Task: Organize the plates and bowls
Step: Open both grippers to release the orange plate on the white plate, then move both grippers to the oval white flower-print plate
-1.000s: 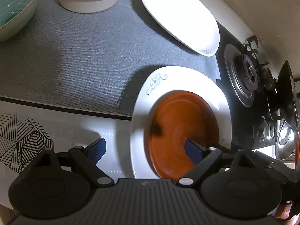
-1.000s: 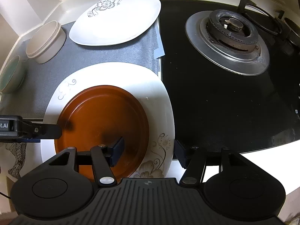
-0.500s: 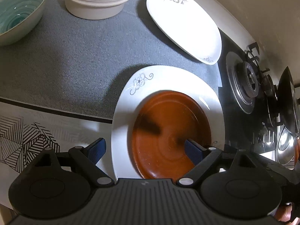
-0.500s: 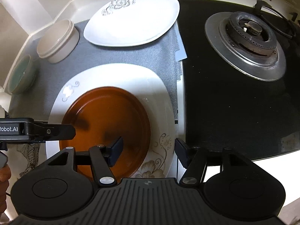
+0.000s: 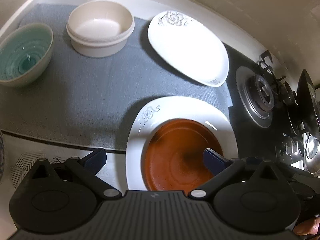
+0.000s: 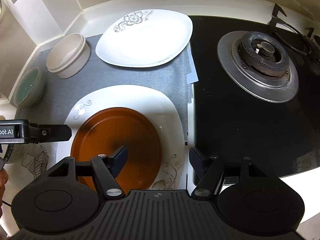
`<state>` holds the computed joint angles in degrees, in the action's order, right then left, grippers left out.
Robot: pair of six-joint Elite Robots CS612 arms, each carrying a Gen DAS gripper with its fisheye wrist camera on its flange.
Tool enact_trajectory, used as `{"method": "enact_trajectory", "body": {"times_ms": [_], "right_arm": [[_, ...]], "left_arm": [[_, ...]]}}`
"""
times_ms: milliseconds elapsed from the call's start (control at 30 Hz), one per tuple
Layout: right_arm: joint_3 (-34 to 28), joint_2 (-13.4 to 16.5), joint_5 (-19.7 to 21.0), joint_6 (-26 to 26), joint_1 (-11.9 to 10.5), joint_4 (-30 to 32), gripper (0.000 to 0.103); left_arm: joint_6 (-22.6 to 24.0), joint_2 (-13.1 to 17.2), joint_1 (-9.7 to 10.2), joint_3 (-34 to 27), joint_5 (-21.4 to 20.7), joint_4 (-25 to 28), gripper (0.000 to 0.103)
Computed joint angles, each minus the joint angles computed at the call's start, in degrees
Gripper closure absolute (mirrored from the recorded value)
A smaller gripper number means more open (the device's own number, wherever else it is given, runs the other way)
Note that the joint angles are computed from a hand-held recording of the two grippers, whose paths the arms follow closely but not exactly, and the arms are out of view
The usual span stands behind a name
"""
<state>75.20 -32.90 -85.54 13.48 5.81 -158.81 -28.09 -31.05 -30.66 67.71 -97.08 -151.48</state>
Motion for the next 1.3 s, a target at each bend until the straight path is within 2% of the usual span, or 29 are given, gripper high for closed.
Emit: {"method": "enact_trajectory", "body": {"times_ms": [400,567,700,967,1100,1300], "right_arm": [[0.6,-0.2,0.7,0.2,0.0,-1.8,0.032],[1.0,-0.1,1.4,2.5,-0.9,-7.6,0.032],[0.2,0.9,1.8,4.9,-1.8,-14.0,0.032],[-6.7,5.7,1.8,5.5,-3.7,-19.7,0.032],[-12.2,9.0,3.1,7.3,-4.7,-18.1,0.032],[-21.9,14.6,4.6,9.0,-5.7,-11.5,0.032]], "left_arm": [[-0.9,-0.5,-0.22,0.2,1.9,-0.2,0.000],[-2.3,0.0,-0.29,-1.5,4.1,-1.1,0.000],[-5.4,1.4,-0.37,-4.0,6.0,-2.4,0.000],[-13.5,6.8,0.11,-12.8,5.2,1.0,0.000],[-16.3,10.0,0.13,-18.3,5.5,3.7,0.000],[-19.6,15.0,0.12,-27.0,6.5,7.8,0.000]]}}
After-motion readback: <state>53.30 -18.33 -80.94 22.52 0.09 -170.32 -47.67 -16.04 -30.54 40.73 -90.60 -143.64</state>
